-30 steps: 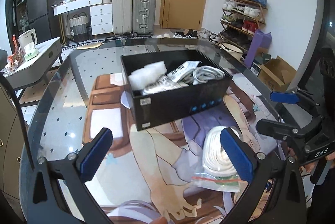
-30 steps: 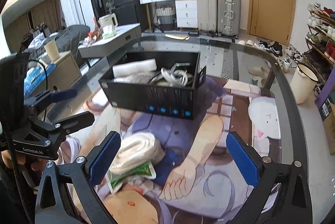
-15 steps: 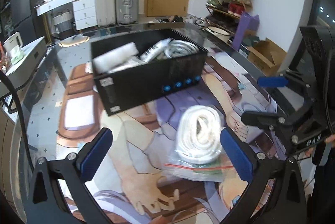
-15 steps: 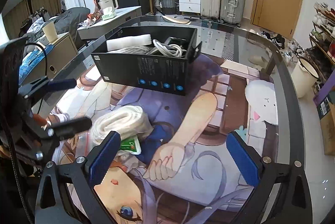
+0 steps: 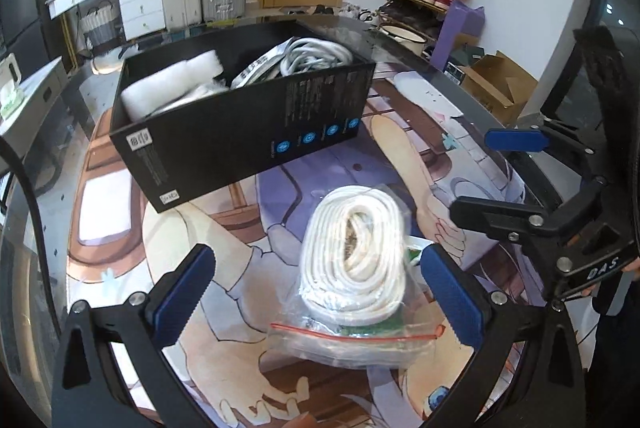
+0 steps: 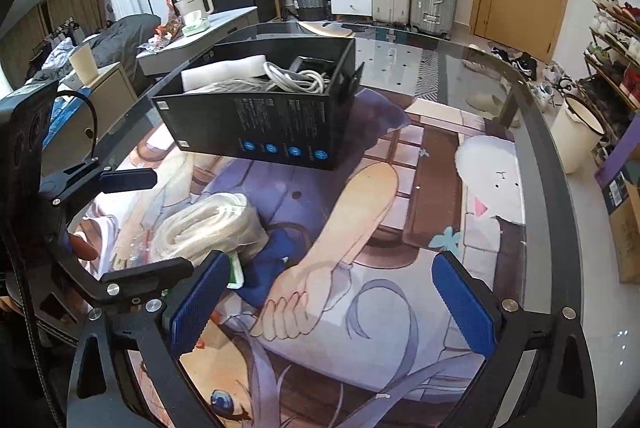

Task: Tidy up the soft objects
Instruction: 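Move both grippers toward the bagged white rope and green medicine packet, then grip the white rope zip bag with the left gripper while the right grips the green medicine packet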

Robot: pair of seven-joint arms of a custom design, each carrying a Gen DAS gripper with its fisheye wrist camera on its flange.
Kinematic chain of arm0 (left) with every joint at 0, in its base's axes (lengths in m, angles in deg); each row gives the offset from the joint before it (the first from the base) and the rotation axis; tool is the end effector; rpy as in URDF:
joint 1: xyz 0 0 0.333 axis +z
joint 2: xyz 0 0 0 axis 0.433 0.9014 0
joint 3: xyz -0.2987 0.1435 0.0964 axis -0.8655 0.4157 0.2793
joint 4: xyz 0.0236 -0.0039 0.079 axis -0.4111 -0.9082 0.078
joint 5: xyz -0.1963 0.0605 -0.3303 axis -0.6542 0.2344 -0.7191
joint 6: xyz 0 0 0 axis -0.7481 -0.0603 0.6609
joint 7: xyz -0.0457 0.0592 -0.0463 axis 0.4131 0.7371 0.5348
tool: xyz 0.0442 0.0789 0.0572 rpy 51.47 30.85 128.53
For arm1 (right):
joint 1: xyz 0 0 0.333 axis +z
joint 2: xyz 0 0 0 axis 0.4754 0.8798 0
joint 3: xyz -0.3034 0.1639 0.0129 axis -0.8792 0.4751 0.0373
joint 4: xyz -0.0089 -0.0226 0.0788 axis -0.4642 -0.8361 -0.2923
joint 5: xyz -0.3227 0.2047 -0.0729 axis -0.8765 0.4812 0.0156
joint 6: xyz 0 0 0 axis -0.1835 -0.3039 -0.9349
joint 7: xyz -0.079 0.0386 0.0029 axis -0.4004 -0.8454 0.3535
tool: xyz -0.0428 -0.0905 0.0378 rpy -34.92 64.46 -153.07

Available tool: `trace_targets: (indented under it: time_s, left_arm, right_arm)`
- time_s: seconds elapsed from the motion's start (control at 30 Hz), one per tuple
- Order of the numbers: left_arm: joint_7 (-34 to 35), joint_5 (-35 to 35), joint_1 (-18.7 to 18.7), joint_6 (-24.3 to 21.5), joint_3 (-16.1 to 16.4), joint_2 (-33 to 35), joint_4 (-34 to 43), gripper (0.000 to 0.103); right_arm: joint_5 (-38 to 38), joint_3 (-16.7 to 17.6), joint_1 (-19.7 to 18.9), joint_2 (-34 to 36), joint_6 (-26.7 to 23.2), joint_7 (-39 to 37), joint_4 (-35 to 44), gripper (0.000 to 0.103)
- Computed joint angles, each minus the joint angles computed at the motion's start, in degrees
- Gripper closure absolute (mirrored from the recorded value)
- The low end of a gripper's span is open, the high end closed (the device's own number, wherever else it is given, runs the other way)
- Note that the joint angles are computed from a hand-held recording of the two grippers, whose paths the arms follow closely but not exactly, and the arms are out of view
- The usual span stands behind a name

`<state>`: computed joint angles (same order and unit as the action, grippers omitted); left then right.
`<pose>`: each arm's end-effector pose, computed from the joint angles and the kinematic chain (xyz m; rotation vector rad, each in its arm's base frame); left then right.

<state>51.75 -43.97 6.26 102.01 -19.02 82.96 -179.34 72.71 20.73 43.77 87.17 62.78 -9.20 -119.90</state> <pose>0.5122 -0.3570 0.4718 -1.6704 2.1508 -0.8600 0.5539 0.1837 0.5285 -2.1788 1.3425 -0.2939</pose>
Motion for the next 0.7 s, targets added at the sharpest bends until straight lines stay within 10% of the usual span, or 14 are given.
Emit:
trace_targets:
  time_s: [0.43, 0.7]
  left_arm:
    - [8.4, -11.2, 3.2, 1.4, -2.7, 0.7, -1.0, 0.004]
    - [18.0, -20.1, 4.8, 3.3, -5.3, 1.2, -1.1, 0.041]
  right_arm:
    - [0.4, 0.1, 0.1, 0.6, -0.5, -0.4, 0.3, 0.001]
    - [0.7, 0.1, 0.1, 0.7, -0.7, -0.5, 0.3, 0.001]
